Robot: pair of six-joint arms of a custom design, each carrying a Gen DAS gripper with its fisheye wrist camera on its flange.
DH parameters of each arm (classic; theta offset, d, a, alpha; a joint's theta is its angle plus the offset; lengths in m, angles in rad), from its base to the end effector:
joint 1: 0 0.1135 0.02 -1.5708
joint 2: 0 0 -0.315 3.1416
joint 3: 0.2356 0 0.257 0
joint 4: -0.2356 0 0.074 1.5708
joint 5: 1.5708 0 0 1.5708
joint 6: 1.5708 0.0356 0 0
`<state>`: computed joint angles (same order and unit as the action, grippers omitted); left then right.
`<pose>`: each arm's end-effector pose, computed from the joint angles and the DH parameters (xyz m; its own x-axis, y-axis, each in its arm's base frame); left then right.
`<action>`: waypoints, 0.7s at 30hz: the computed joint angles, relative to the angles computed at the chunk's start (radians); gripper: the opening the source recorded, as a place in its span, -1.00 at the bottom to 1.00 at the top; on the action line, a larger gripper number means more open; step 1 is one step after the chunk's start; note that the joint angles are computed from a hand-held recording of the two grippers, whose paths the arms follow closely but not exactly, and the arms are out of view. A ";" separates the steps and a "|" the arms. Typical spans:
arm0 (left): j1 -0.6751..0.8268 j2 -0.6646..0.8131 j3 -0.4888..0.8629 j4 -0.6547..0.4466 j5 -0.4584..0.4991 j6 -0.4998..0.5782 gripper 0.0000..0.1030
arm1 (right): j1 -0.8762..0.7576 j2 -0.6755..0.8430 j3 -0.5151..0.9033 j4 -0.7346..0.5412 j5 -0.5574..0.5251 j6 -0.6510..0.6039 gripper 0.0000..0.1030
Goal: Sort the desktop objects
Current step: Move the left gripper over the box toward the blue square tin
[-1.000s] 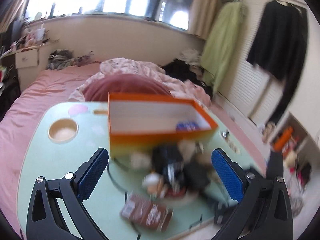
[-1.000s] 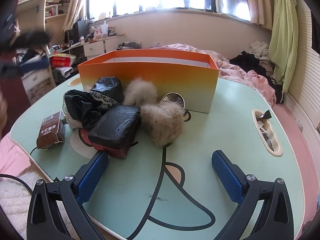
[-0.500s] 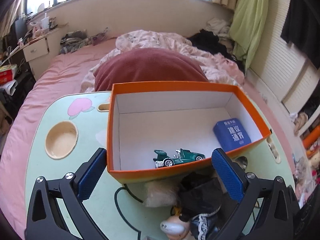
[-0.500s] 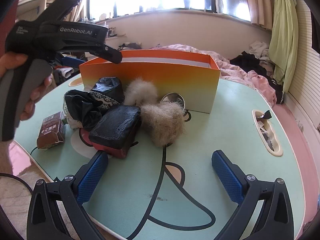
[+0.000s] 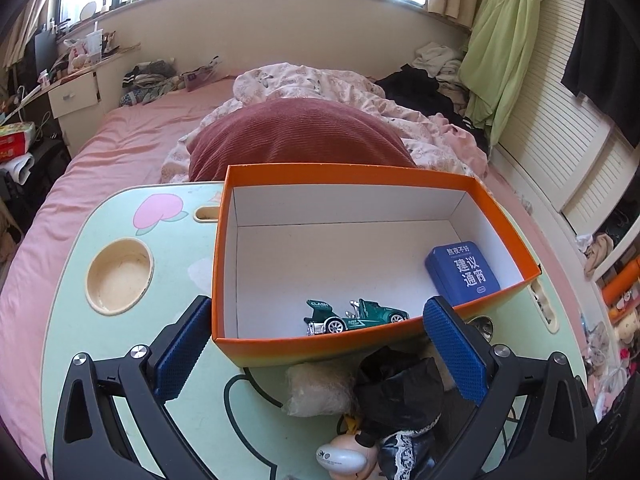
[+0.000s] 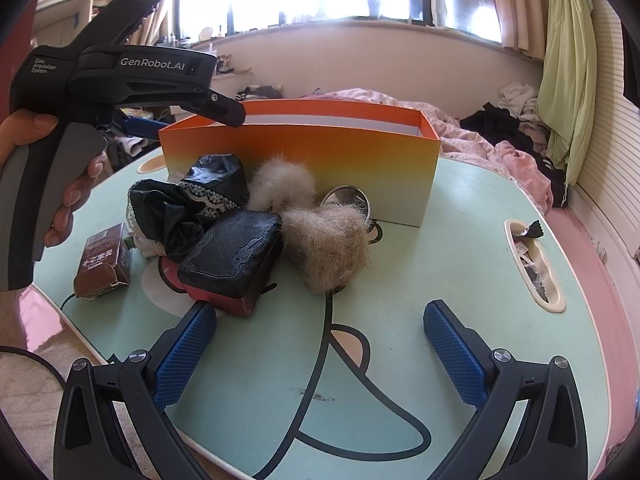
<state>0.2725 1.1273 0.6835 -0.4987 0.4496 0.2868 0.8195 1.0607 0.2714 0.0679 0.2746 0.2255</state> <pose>0.1955 0.0386 0.2591 -0.7463 0.0560 -0.6632 0.2239 0.9595 -0.1710 0.1204 0.1148 0.1818 -0.5656 -0.2902 -0.7719 -0.4493 0.8933 -0.0067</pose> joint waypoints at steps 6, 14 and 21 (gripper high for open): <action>0.075 0.000 0.126 -0.184 0.145 0.069 0.85 | -0.004 -0.001 -0.005 0.004 -0.003 -0.003 1.00; -0.250 0.261 0.402 -0.400 0.069 -0.062 0.75 | -0.009 -0.004 -0.010 0.009 -0.007 -0.006 1.00; -0.462 0.535 0.521 -0.428 -0.028 -0.286 0.38 | -0.007 0.003 -0.008 0.016 -0.006 -0.005 1.00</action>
<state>-0.1899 1.6627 1.2045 -0.9263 0.4218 0.0012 0.8121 1.0635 0.2634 0.0838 0.2683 0.2209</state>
